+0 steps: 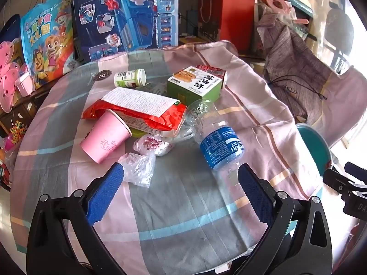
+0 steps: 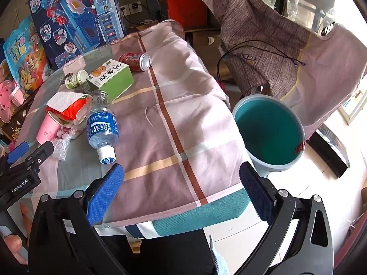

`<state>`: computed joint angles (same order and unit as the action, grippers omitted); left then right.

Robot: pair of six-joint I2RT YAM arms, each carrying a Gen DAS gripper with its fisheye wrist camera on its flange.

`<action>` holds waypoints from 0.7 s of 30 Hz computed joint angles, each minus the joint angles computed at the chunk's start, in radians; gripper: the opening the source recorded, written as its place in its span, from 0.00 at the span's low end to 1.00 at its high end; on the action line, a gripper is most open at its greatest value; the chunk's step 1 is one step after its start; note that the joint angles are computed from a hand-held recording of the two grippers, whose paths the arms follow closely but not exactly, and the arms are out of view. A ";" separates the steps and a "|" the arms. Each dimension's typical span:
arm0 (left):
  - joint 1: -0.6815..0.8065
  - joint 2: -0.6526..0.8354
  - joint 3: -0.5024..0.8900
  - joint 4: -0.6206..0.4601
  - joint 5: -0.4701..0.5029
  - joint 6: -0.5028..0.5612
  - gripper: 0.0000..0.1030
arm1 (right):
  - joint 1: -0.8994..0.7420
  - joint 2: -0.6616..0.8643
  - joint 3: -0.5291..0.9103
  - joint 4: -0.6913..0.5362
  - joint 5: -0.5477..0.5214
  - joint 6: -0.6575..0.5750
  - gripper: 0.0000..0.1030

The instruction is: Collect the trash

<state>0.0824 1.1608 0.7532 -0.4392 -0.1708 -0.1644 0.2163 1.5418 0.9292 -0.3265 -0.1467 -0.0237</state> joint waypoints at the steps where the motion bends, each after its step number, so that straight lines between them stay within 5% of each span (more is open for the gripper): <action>1: 0.001 0.000 -0.002 0.002 0.001 0.000 0.97 | 0.000 0.000 -0.003 0.003 0.000 0.000 0.94; 21: -0.003 -0.035 -0.045 0.023 -0.011 0.029 0.97 | -0.001 0.017 -0.004 0.006 0.006 0.006 0.94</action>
<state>0.0790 1.1260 0.7086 -0.4163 -0.1818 -0.1357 0.2156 1.5591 0.9253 -0.3204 -0.1404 -0.0182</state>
